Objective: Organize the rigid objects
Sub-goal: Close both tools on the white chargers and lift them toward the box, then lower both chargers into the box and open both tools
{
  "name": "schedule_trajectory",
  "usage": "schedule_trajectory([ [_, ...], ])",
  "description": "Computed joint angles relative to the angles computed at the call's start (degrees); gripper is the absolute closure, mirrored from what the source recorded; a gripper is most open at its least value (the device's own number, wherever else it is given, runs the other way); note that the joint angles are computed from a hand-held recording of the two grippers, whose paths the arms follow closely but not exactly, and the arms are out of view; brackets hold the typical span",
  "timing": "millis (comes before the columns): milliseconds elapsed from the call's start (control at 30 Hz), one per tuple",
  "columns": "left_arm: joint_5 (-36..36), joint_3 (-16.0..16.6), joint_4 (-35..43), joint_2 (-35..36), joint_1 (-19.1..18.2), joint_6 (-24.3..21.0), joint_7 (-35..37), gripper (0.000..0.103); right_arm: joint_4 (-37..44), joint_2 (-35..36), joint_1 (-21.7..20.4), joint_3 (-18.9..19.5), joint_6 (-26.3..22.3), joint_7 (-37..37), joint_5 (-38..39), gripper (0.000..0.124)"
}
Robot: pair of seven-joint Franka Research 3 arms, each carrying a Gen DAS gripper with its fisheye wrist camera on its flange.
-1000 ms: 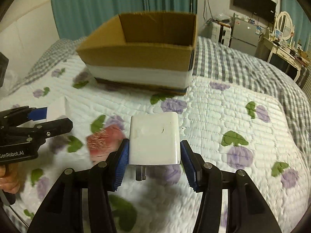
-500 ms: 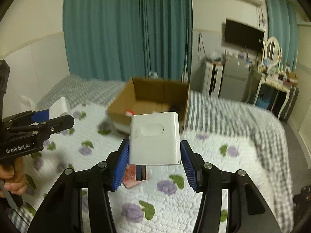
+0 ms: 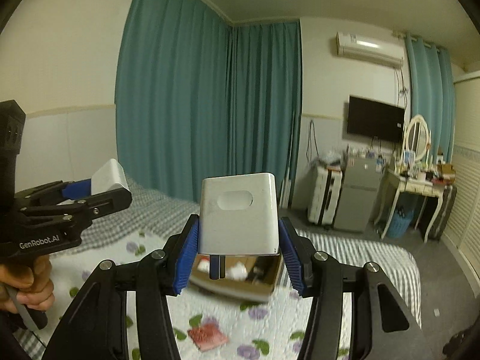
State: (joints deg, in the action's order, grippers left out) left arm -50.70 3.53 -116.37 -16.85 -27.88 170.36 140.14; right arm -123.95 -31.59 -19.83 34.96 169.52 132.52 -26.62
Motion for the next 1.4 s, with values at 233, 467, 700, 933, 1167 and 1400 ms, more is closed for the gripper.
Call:
schedule_trajectory([
  [233, -4.27, -1.04, 8.14, 6.02, 1.46, 0.06, 3.98, 0.040, 5.75, 4.60, -4.24, 2.29, 1.23, 0.04, -4.41, 0.072],
  [467, -3.42, -5.30, 16.08, 14.36, 6.89, -0.29, 1.83, 0.040, 11.07, 11.79, -10.61, 6.46, 2.96, 5.93, -12.47, 0.072],
  [700, 1.45, -9.65, 23.92, 23.95, 11.52, -1.38, -2.64, 0.040, 18.80, 22.76, -15.91, 11.73, 1.09, 14.47, -27.46, 0.072],
  [933, 10.20, -12.28, 31.17, 33.33, 13.67, -2.52, -9.47, 0.040, 26.59, 35.66, -11.89, 11.00, -4.16, 21.28, -41.97, 0.072],
  [1167, 21.69, -11.85, 38.88, 42.36, 13.84, -5.75, -19.21, 0.040, 32.10, 47.19, -6.04, 7.17, -6.33, 16.46, -38.69, 0.072],
  [1400, 31.14, -12.64, 45.18, 49.84, 14.74, -11.11, -26.35, 0.040, 34.59, 54.72, -1.20, 3.86, -11.09, 7.12, -31.75, 0.072],
])
